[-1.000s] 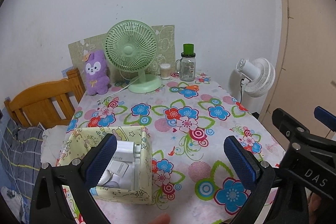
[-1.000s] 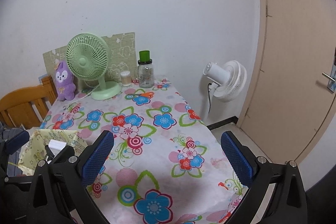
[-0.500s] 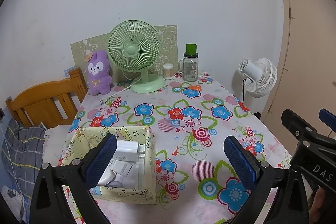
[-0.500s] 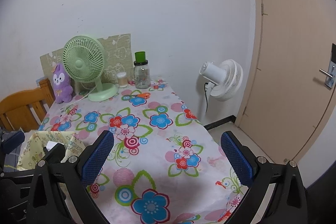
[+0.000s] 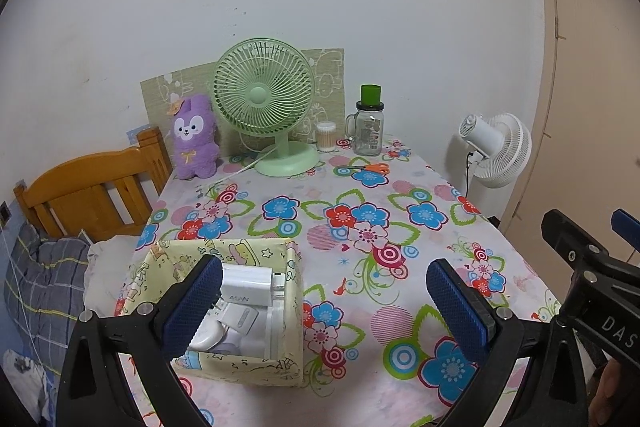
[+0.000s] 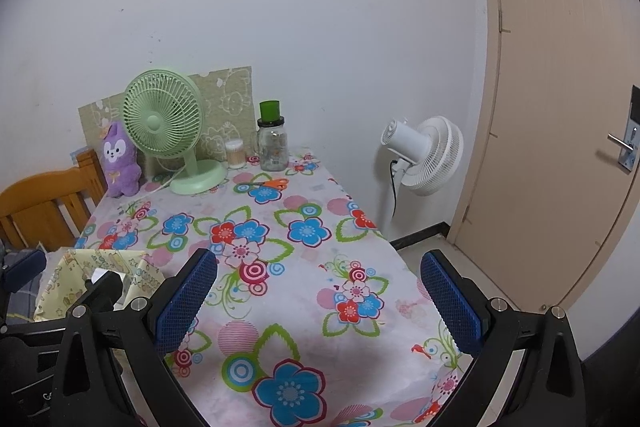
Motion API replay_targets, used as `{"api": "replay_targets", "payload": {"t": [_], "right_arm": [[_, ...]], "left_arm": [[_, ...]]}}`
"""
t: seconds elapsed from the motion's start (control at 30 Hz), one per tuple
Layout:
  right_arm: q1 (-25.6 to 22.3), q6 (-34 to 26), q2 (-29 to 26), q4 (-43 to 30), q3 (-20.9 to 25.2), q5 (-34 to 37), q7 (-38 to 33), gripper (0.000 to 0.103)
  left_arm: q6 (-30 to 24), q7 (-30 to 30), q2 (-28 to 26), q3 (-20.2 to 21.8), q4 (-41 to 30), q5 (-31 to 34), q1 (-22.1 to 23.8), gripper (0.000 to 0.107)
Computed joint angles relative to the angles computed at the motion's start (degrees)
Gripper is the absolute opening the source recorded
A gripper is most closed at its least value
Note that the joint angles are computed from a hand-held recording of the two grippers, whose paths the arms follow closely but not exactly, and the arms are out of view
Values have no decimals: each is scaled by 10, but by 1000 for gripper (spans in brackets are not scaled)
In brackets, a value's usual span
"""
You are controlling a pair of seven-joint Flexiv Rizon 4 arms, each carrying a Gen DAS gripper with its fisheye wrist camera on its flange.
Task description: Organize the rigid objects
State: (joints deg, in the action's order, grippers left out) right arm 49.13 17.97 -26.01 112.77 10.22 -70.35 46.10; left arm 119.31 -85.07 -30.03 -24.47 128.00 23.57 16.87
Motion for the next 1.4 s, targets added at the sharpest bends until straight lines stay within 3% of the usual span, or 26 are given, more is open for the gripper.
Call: {"api": "replay_targets", "payload": {"t": [0.5, 1.4], "right_arm": [[5, -4, -6, -13, -3, -5, -13, 103], [4, -6, -6, -13, -4, -7, -14, 103]], "left_arm": [[13, 1, 2, 25, 1, -7, -23, 103], [11, -5, 1, 13, -2, 8, -9, 103]]}}
